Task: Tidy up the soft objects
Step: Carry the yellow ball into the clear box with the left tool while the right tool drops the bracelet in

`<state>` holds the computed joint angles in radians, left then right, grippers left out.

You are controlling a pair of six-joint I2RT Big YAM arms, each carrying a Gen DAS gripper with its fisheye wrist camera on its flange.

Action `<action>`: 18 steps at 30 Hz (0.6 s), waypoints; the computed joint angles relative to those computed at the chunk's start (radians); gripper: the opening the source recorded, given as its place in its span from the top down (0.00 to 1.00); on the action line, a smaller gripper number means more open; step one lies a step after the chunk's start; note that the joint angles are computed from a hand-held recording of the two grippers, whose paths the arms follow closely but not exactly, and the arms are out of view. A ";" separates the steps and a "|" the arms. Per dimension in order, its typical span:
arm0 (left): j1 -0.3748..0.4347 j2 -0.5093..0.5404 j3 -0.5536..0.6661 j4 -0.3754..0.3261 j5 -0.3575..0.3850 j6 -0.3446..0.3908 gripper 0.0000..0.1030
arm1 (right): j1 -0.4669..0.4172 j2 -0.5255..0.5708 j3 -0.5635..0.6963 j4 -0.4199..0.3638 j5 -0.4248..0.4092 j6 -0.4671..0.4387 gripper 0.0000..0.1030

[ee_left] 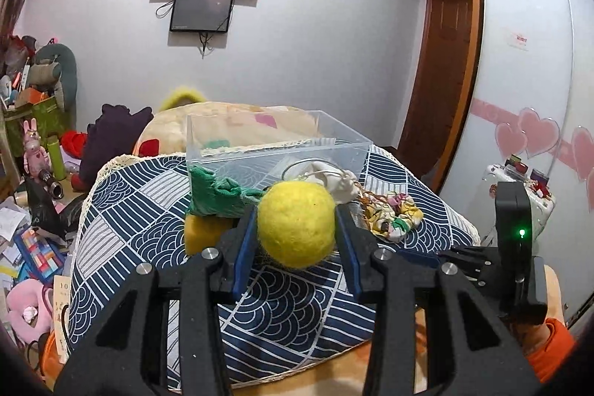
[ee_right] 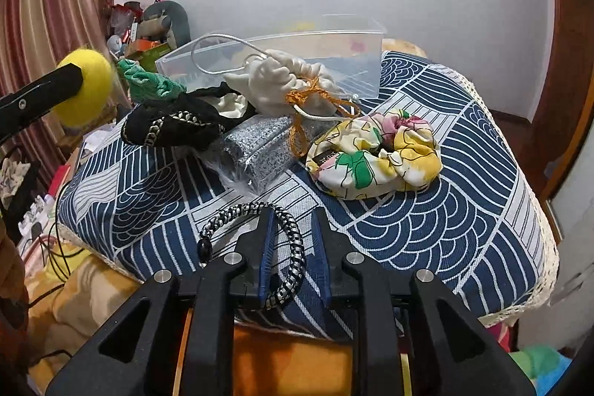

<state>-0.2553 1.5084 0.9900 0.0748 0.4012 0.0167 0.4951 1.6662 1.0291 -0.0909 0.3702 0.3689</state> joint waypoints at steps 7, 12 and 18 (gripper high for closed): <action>0.007 0.033 0.028 -0.010 -0.031 -0.006 0.60 | 0.022 -0.002 0.012 -0.008 0.034 -0.015 0.94; 0.018 0.040 0.043 0.002 -0.037 -0.020 0.60 | 0.032 -0.045 -0.008 0.036 0.055 -0.010 0.94; 0.021 0.042 0.075 0.012 -0.042 -0.027 0.60 | 0.043 -0.091 -0.006 0.114 0.105 -0.064 0.94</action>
<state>-0.2346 1.5507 1.0653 0.0873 0.3588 -0.0099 0.5377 1.5747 1.0234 0.0227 0.4750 0.3049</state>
